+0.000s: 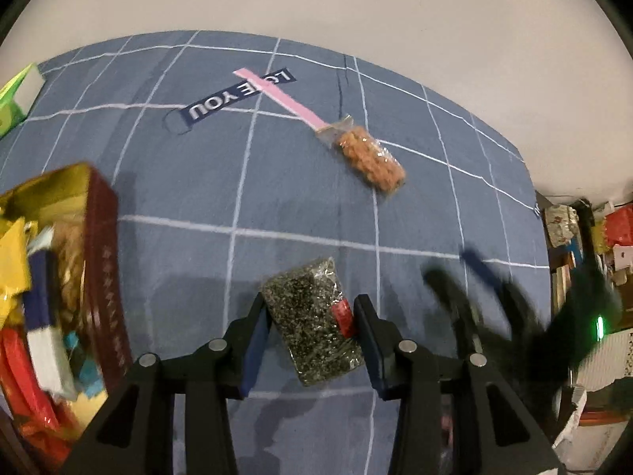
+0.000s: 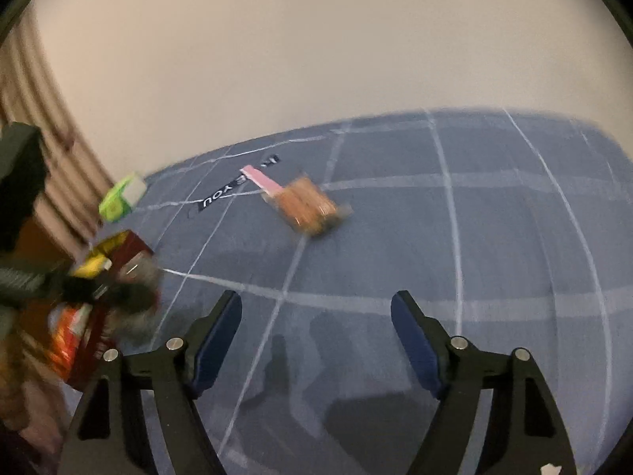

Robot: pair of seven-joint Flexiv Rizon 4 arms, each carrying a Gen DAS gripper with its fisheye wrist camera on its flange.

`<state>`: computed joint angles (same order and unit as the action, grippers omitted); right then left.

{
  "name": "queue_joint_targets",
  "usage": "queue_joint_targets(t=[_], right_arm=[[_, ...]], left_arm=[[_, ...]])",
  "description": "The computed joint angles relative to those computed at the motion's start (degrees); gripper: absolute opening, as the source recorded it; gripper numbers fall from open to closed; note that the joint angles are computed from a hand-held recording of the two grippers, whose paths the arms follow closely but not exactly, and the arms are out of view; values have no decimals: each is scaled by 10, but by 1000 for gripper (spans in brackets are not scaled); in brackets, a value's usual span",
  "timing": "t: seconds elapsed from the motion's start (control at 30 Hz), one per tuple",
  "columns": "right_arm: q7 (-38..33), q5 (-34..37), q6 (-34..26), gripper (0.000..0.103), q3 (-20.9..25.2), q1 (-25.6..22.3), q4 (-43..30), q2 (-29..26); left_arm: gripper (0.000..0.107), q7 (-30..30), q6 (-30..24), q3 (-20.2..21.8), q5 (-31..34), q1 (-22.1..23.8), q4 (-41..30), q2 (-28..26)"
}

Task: Organize snacks
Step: 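Grasp the dark tea-leaf packet with the left gripper, then lower the tea-leaf packet into the tin with left while right grasps the biscuit bag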

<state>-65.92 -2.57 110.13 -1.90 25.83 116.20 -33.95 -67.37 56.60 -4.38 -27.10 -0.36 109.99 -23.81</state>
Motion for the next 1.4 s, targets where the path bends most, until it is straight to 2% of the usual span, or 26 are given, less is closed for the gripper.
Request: queue_joint_targets(t=[0.07, 0.13, 0.27, 0.3, 0.47, 0.5, 0.53, 0.57, 0.6, 0.63, 0.73, 0.8, 0.9, 1.1, 1.2, 1.4], right_arm=[[-18, -27, -34, 76, -10, -2, -35, -12], [-26, -75, -82, 76, 30, -50, -85, -34], [-33, -116, -150, 75, 50, -74, -155, -71], [-39, -126, -173, 71, 68, -88, -178, -83], [-39, -145, -215, 69, 42, -62, -220, -105], [-35, -151, -215, 66, 23, -47, -223, -108], [-31, -156, -220, 55, 11, -37, -225, -108], [-12, -174, -222, 48, 1, -32, -223, -107], [-22, -155, -228, 36, 10, -35, -224, -103], [-14, -155, -229, 36, 4, -29, -218, -99], [13, -164, -203, 35, -44, 13, -175, -81], [21, -157, -182, 35, -33, 11, -150, -69], [43, -139, -135, 35, -63, 52, -89, -42], [63, -51, -52, 35, -81, 116, 11, 4], [61, -4, -34, 35, -104, 162, 39, 15], [48, 56, -27, 35, -134, 213, 68, 34]], left_arm=[[43, 17, -11, -7, -24, 13, 13, 10], [43, 25, -10, -7, -40, 17, 29, 23], [43, 54, -11, -1, -68, 22, 64, 58], [43, 62, -15, 3, -76, 25, 73, 70], [43, 87, -5, 23, -103, 28, 110, 113], [43, 87, -7, 29, -106, 29, 115, 121], [43, 91, -14, 36, -111, 34, 122, 134], [43, 91, -16, 42, -113, 35, 125, 141], [43, 91, -16, 48, -114, 38, 128, 147], [43, 92, -16, 55, -114, 41, 134, 159], [43, 90, -11, 72, -106, 50, 142, 178], [43, 87, 1, 82, -93, 55, 147, 187], [43, 88, 9, 93, -79, 66, 152, 197], [43, 97, 21, 103, -57, 83, 162, 198], [43, 111, 22, 101, -61, 89, 164, 191], [43, 157, 38, 87, -71, 87, 165, 167]])
